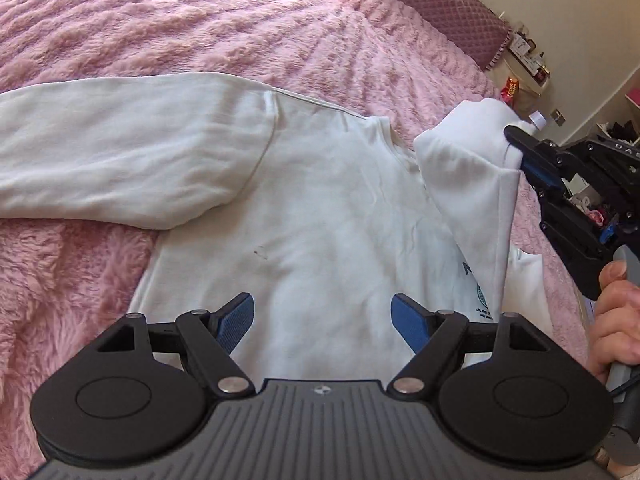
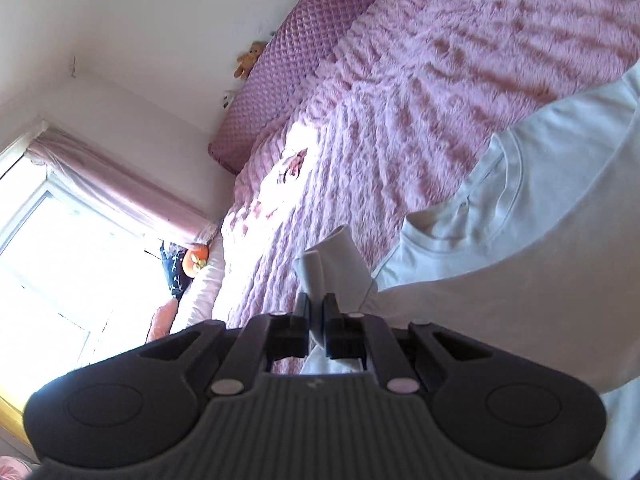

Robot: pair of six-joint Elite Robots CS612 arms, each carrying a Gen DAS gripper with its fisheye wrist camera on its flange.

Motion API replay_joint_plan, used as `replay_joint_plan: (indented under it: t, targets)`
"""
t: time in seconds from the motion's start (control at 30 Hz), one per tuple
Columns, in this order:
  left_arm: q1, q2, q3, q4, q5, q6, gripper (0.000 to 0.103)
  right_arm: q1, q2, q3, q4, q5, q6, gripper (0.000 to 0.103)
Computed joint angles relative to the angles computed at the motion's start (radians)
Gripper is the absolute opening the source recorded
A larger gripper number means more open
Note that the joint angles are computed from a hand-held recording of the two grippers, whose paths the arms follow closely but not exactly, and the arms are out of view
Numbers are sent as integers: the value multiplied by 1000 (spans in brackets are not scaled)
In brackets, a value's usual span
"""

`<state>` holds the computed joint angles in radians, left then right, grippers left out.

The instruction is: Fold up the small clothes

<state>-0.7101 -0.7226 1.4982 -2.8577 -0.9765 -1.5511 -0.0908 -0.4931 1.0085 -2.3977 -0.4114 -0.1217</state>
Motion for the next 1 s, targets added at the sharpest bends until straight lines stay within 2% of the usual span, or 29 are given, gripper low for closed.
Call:
replay_joint_plan:
  t: [0.13, 0.2, 0.27, 0.3, 0.33, 0.4, 0.43, 0.47, 0.5, 0.57, 0.6, 0.7, 0.73, 0.77, 0.8, 0.9, 0.93, 1.0]
  targets:
    - [4, -29, 84, -34, 11, -82, 91, 40, -23, 74, 81, -117, -125, 2]
    - [6, -30, 104, -53, 15, -103, 91, 54, -21, 85, 118, -189, -164, 9]
    - [9, -26, 111, -77, 18, -107, 91, 60, -7, 69, 204, -233, -199, 27]
    - [9, -24, 117, -97, 24, -104, 91, 63, -5, 65, 240, -258, -213, 26]
    - [7, -23, 119, -108, 35, -101, 91, 62, -2, 61, 254, -261, -213, 26]
    - [9, -12, 111, -137, 51, -76, 91, 53, -4, 52, 311, -242, -268, 33]
    - [11, -3, 103, -161, 54, -58, 91, 49, -13, 56, 322, -247, -300, 48]
    - [16, 6, 97, -187, 48, -39, 92, 43, -26, 55, 325, -277, -342, 75]
    - [23, 14, 87, -201, 31, -25, 91, 40, -42, 69, 298, -316, -372, 85]
    - [35, 25, 62, -186, 14, -8, 91, 35, -80, 109, 199, -429, -499, 82]
    - [39, 31, 51, -176, 11, 2, 91, 34, -95, 131, 111, -498, -565, 83]
    - [47, 47, 25, -167, 16, 29, 91, 22, -121, 197, -132, -644, -671, 83]
    - [50, 54, 17, -166, 21, 33, 91, 22, -123, 204, -174, -699, -699, 83]
    - [55, 59, 11, -170, 17, 32, 91, 12, -121, 199, -180, -721, -763, 83]
    - [61, 65, 6, -179, 4, 24, 91, 4, -119, 193, -168, -714, -798, 83]
    - [80, 86, -7, -224, -40, 7, 91, -31, -100, 159, -150, -675, -782, 83]
    - [84, 96, -10, -268, -48, 14, 92, -40, -94, 151, -168, -665, -766, 82]
    - [92, 116, -17, -354, -63, 28, 92, -44, -87, 146, -212, -700, -758, 80]
